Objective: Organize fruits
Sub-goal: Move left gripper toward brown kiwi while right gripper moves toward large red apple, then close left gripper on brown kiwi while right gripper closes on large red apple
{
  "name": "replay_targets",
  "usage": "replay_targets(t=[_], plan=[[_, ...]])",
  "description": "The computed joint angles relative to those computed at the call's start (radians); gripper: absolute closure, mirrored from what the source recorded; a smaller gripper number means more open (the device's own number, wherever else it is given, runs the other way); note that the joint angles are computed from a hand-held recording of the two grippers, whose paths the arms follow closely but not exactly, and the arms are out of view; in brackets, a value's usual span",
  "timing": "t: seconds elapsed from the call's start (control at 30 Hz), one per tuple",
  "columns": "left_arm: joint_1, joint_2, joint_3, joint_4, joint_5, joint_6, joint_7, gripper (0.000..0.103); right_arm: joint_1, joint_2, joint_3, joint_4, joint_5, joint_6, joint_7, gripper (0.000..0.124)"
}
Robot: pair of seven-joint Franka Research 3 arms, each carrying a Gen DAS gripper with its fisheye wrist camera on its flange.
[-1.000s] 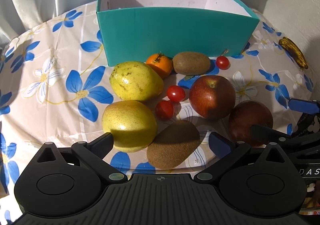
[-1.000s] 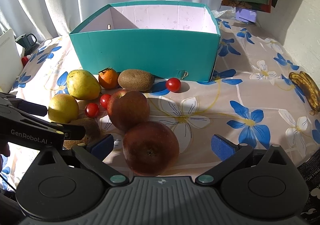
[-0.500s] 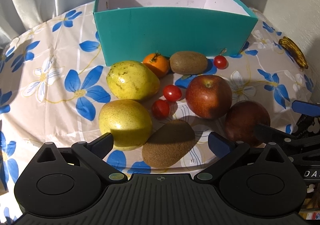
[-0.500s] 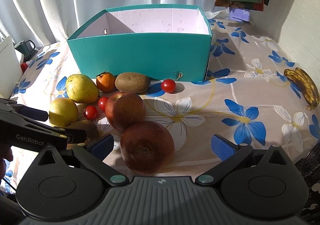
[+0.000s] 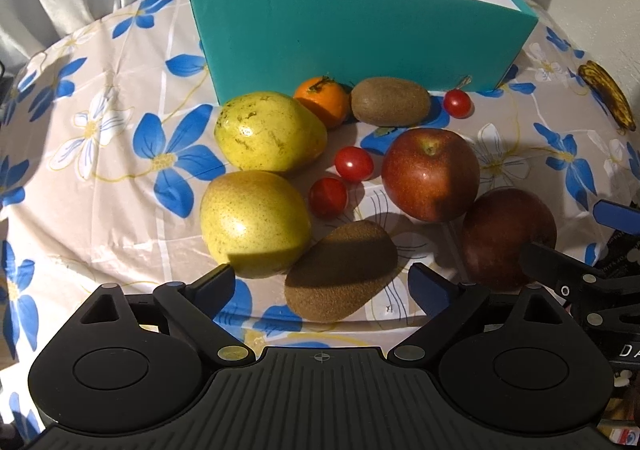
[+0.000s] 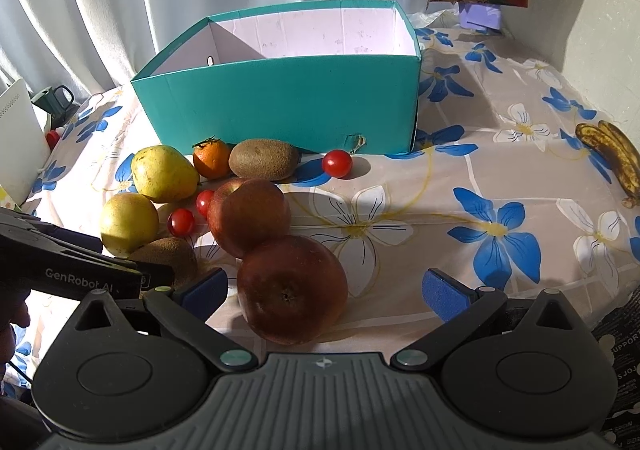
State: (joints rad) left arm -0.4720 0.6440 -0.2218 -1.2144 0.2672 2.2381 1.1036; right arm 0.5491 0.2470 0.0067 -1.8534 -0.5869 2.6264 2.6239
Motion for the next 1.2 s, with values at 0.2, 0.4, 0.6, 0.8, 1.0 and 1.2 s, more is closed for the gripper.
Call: replay_targets(t=[0.2, 0.4, 0.6, 0.8, 1.0, 1.2], plan=[[0.039, -0.019, -0.04, -0.043, -0.072, 0.05, 0.044, 0.009, -0.014, -0.006, 0.0, -0.023, 0.023, 0.036, -0.014, 0.021], [-0.002, 0.056, -0.02, 0.081, -0.07, -0.034, 0.044, 0.013, -0.022, -0.009, -0.004, -0.042, 0.051, 0.071, -0.036, 0.021], [-0.09, 0.162, 0.045, 0.261, 0.04, -0.129, 0.037, 0.026, -0.028, -0.016, -0.009, -0.062, 0.066, 0.088, -0.047, 0.021], [-0.101, 0.203, 0.05, 0.326, 0.039, -0.178, 0.073, 0.025, -0.03, -0.019, -0.013, -0.067, 0.07, 0.093, -0.054, 0.021], [-0.095, 0.212, 0.049, 0.326, 0.022, -0.173, 0.073, 0.027, -0.03, -0.001, -0.009, -0.042, 0.088, 0.085, -0.091, 0.021], [-0.057, 0.079, 0.037, 0.13, 0.025, -0.055, 0.036, 0.027, -0.021, 0.014, -0.008, -0.016, 0.107, 0.064, -0.126, 0.021]])
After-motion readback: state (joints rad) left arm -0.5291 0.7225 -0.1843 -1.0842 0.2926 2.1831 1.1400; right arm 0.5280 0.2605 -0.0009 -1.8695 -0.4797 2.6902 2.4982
